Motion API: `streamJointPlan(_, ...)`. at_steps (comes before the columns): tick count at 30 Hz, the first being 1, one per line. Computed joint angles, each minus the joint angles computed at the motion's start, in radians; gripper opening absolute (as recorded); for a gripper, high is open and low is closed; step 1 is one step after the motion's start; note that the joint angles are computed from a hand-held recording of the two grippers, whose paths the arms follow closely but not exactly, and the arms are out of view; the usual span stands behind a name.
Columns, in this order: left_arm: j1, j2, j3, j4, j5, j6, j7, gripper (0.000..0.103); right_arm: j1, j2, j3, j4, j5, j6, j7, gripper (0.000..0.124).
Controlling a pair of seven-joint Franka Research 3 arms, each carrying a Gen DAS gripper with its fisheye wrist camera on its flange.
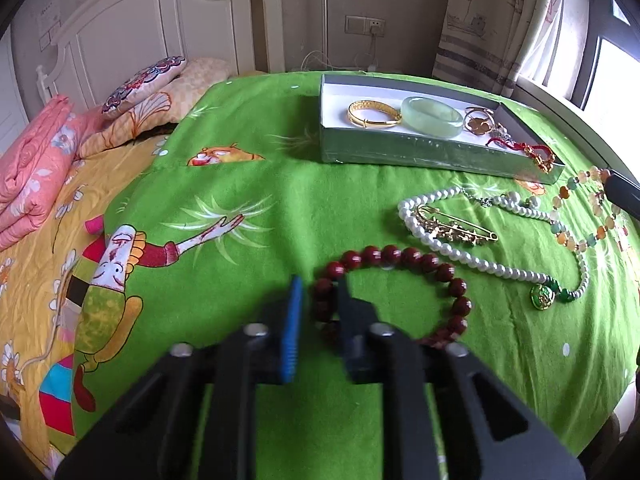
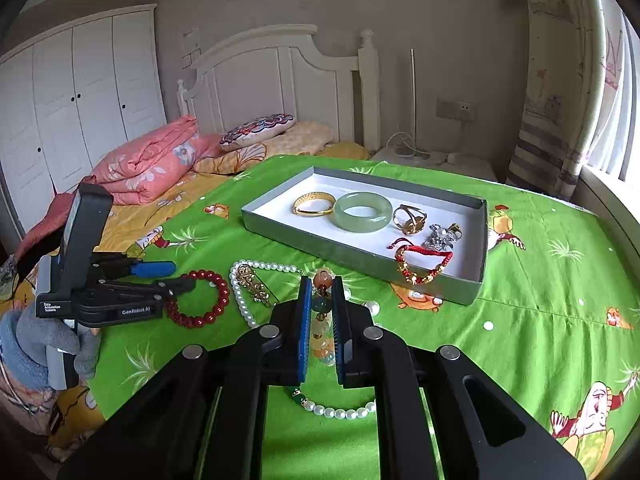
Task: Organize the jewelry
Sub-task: 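Grasp the dark red bead bracelet with the left tool while the right tool grasps the jade bead bracelet, then carry both bracelets into the tray and open both tools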
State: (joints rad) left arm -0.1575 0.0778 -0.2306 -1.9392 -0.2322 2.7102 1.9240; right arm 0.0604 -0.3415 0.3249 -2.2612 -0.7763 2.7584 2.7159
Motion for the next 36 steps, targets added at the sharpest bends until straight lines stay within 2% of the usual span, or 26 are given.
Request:
streamJointPlan(5,0.03,-0.013,-0.01,-0.004,-0.254,-0.002,0.146,0.011,-0.001,-0.003,0.004,-0.004,-0.008,0.007,0.009,0.009)
streamJointPlan(10,0.023,-0.038,-0.004,-0.032,-0.385,0.047,0.226,0.011,-0.007,-0.007,0.007,-0.008,-0.017,0.014,0.027,0.009)
streamJointPlan(13,0.01,-0.057,0.004,-0.052,-0.407,0.072,0.246,0.011,-0.011,-0.014,0.009,-0.01,-0.019,0.019,0.03,0.009)
streamJointPlan(22,-0.043,-0.134,0.043,-0.071,-0.544,0.075,0.376,0.011,-0.038,-0.037,0.034,-0.009,-0.047,0.028,0.06,0.009)
streamJointPlan(30,-0.084,-0.158,0.067,-0.056,-0.54,0.076,0.396,0.011,-0.048,-0.045,0.041,-0.01,-0.045,0.037,0.056,0.009)
streamJointPlan(36,-0.098,-0.147,0.064,-0.021,-0.52,0.066,0.4,0.011,-0.053,-0.044,0.044,-0.017,-0.036,0.044,0.053,0.009)
